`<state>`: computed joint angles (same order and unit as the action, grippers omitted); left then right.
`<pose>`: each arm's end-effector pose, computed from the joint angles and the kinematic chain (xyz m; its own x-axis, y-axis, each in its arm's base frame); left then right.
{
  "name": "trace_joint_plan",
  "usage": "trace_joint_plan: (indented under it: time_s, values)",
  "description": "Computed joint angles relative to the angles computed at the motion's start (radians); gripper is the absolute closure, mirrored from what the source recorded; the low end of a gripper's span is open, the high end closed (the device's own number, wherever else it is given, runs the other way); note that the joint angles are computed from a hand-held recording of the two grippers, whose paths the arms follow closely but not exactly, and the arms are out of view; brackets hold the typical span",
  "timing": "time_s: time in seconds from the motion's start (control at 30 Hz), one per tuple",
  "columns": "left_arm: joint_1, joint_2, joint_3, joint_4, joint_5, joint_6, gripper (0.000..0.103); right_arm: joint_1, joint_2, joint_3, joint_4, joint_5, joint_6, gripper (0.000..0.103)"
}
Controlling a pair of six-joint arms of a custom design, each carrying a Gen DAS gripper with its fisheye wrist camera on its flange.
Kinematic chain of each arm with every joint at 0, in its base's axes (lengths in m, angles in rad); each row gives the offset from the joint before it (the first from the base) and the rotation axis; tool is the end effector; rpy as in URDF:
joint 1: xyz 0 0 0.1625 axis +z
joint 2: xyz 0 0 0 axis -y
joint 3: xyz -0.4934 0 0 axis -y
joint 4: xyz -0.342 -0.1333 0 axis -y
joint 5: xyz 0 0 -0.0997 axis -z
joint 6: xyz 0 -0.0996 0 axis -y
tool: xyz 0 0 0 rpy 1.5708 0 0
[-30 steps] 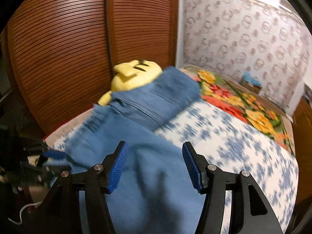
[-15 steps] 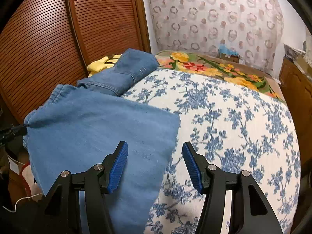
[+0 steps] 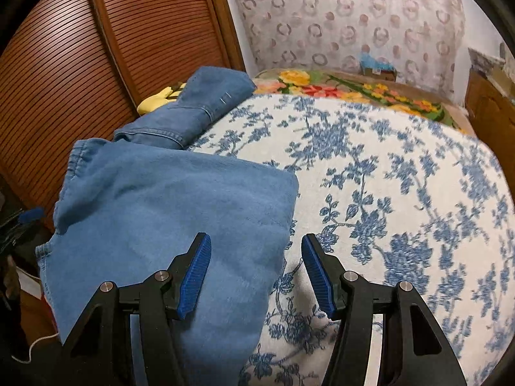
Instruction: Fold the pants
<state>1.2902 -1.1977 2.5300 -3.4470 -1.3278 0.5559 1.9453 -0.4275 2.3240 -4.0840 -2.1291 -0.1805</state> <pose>0.0415 -0.4240 0.2585 -0.6965 0.5606 -0.4480 0.7117 0.6197 -0.3309 0.2468 -0.4077 0.0318 -0.8332 -0.1610 0.5290 -0.4554 0.7424 -0.4914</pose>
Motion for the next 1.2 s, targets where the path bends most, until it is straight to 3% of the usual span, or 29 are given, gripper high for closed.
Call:
trace_joint_plan:
  time_s: [0.27, 0.37, 0.43, 0.5, 0.6, 0.7, 0.8, 1.2]
  values:
    - [-0.029, 0.037, 0.011, -0.034, 0.011, -0.001, 0.029, -0.063, 0.006, -0.019, 0.029, 0.115, -0.012, 0.042]
    - [-0.038, 0.048, 0.011, -0.044, 0.010, -0.002, 0.029, -0.070, 0.015, -0.019, 0.018, 0.142, -0.030, 0.060]
    - [-0.045, 0.054, 0.009, -0.047, 0.006, -0.006, 0.029, -0.069, 0.020, -0.015, -0.007, 0.140, -0.050, 0.085]
    - [-0.054, 0.063, 0.005, -0.051, 0.007, -0.012, 0.029, -0.073, 0.017, 0.008, -0.061, 0.179, -0.071, 0.089]
    - [-0.073, 0.078, 0.005, -0.068, 0.006, -0.014, 0.029, -0.045, 0.018, 0.038, -0.175, 0.169, -0.116, 0.091]
    - [-0.090, 0.097, 0.002, -0.079, 0.003, -0.016, 0.029, -0.011, 0.009, 0.056, -0.235, 0.134, -0.182, 0.091]
    - [-0.104, 0.111, 0.000, -0.086, -0.001, -0.021, 0.029, -0.011, -0.012, 0.072, -0.256, 0.091, -0.194, 0.092]
    - [-0.177, 0.186, -0.007, -0.123, 0.001, -0.029, 0.029, -0.109, -0.141, 0.031, -0.240, -0.149, -0.272, 0.090]
